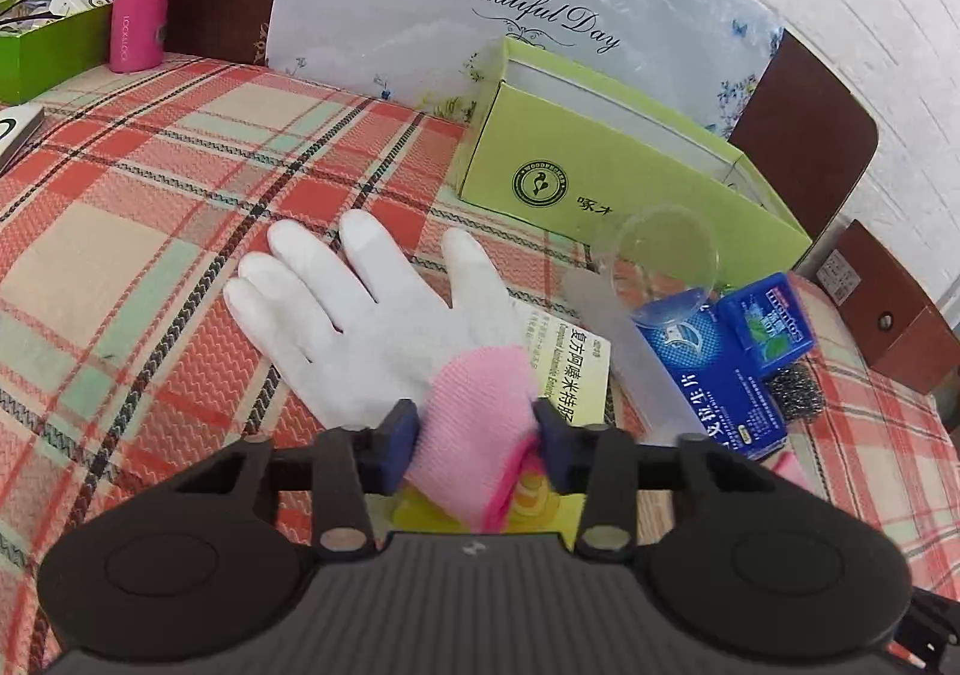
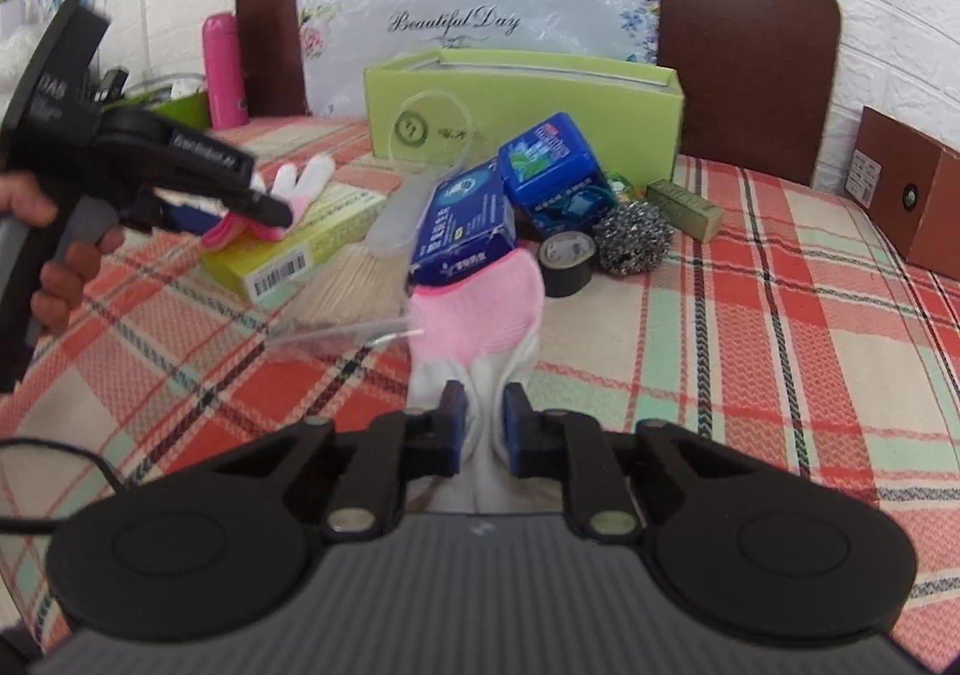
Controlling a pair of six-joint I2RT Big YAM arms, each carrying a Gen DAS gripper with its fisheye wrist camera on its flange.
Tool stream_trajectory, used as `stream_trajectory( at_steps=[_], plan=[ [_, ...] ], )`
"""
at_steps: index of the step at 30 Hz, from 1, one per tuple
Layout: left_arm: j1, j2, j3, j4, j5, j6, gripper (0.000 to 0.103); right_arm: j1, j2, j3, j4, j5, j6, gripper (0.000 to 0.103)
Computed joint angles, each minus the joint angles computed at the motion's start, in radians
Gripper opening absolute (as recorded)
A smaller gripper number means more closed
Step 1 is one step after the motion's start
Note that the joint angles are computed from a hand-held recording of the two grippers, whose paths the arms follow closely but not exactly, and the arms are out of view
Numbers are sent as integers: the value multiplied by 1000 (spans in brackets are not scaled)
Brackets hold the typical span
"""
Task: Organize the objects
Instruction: 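Lift both gloves off the table with both tools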
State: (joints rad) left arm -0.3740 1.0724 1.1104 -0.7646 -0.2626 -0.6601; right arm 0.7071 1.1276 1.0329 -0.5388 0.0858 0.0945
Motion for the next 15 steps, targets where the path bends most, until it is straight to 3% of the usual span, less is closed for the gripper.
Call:
stream_trajectory(
  at_steps=[1, 4, 7, 12, 15],
  plan=[
    [-4, -4, 3, -8, -14, 14, 26, -7, -3, -1, 9, -6, 16, 12],
    [8, -25, 1, -17, 7, 31, 16, -25, -14, -2, 45, -19, 49, 5],
    [24, -53, -3, -10, 51, 35, 13, -45, -22, 4, 77, -43, 65, 5],
    [10, -84, 20, 16, 57, 82, 13, -67, -22, 30, 102, -77, 77, 5],
    [-9, -92, 46, 37, 48, 116, 13, -77, -8, 59, 66, -103, 58, 5]
  ],
)
